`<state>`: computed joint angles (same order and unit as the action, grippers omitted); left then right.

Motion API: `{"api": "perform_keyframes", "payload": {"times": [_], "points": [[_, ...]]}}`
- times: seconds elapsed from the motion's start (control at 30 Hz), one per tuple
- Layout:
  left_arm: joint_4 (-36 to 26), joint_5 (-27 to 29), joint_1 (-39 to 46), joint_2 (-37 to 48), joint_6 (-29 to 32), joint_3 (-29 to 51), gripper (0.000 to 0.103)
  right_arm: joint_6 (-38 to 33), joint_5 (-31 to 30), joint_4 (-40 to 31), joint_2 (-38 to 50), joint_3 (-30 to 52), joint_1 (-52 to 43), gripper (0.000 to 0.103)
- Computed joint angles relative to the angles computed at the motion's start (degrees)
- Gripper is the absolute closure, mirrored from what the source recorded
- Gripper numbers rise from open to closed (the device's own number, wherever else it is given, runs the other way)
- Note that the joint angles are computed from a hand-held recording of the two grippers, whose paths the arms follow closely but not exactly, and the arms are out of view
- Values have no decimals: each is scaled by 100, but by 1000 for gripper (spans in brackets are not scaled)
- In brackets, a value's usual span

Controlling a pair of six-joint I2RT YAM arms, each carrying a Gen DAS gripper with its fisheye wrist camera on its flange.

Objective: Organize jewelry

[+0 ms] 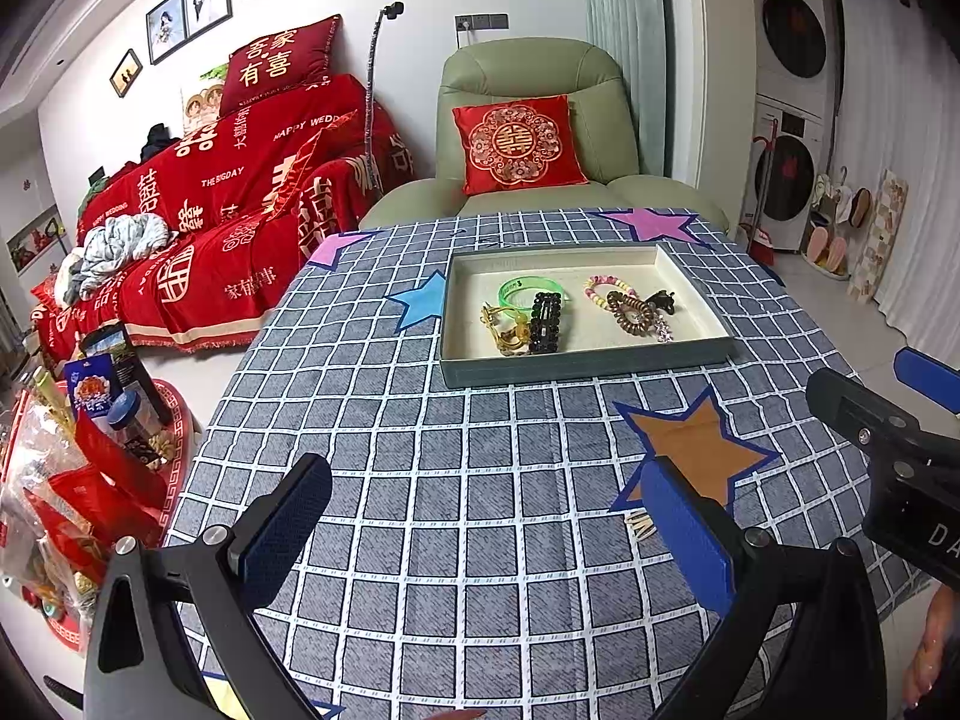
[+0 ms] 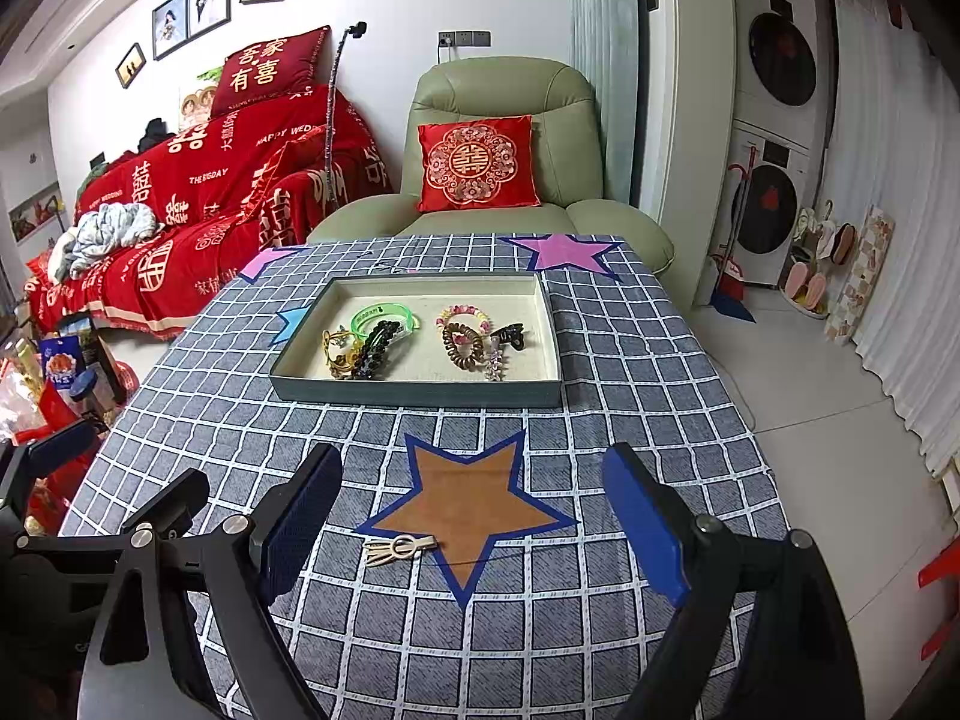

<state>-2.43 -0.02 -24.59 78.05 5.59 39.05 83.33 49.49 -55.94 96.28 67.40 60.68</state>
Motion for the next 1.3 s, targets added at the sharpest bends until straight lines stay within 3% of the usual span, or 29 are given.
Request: {"api": "perform_keyframes", "payload": {"times": [1.3], "points": [[84,179,95,-18,73,-72,0,-19,9,-78,41,129,7,13]]}}
